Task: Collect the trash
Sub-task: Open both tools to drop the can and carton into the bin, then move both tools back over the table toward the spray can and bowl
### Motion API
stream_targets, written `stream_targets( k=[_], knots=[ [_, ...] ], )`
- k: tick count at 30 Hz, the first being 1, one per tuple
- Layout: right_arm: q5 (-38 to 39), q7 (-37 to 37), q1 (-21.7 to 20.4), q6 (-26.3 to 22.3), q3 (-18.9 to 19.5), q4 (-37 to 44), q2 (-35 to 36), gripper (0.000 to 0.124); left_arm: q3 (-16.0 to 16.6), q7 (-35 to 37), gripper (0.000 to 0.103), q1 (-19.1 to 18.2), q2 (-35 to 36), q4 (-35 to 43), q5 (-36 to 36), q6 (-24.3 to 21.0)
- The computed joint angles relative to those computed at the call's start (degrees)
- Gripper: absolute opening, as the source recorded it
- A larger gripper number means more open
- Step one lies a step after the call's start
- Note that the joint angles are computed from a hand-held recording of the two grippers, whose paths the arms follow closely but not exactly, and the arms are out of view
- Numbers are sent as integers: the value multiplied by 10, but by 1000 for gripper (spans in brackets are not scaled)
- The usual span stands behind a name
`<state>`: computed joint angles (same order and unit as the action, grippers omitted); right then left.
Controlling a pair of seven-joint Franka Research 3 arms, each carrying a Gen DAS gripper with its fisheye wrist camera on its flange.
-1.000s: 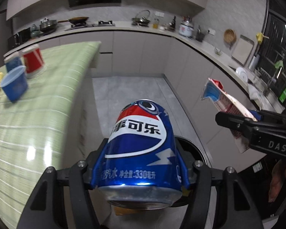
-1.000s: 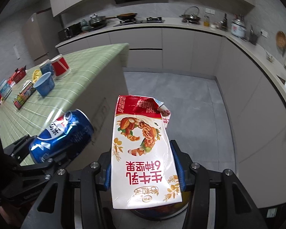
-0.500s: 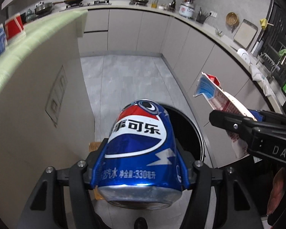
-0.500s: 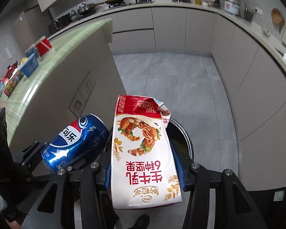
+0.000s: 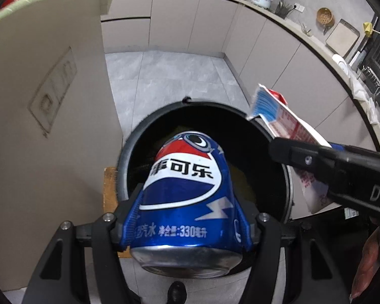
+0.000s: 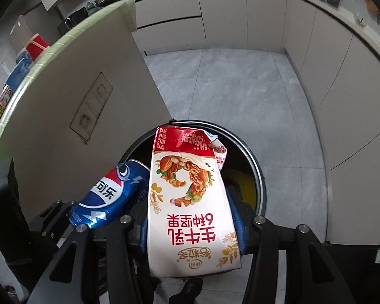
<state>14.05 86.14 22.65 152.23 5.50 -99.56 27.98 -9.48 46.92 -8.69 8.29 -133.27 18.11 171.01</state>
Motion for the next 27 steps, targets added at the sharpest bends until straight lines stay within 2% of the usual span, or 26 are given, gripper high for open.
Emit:
stream_targets(
  k=[1, 2, 3, 4, 6, 12, 18, 27],
  knots=[
    [23, -15, -14, -18, 11, 17, 14, 55, 4, -8, 66, -6, 10, 10, 11, -14],
    [21, 9, -14, -40, 2, 41, 34, 71, 15, -28, 70, -15, 11, 13, 32, -30],
    [17, 25, -10, -45, -6, 50, 40, 84, 17, -36, 77, -17, 13, 15, 41, -36],
    [29, 21, -19, -42, 0, 51, 42, 95, 19, -46, 80, -18, 9, 10, 50, -33],
    [25, 31, -17, -37, -7, 48, 40, 95, 32, -91, 84, -28, -1, 6, 93, -43],
    [4, 48, -10, -29, -16, 25, 18, 95, 14, -93, 84, -14, -15, 14, 93, -74],
    [-16, 60, -5, -15, -21, 9, -4, 95, 10, -114, 84, -5, -54, -3, 117, -73],
    [-61, 85, 14, 7, -27, 0, -55, 95, -7, -147, 84, 27, -156, -38, 154, -84]
  ],
)
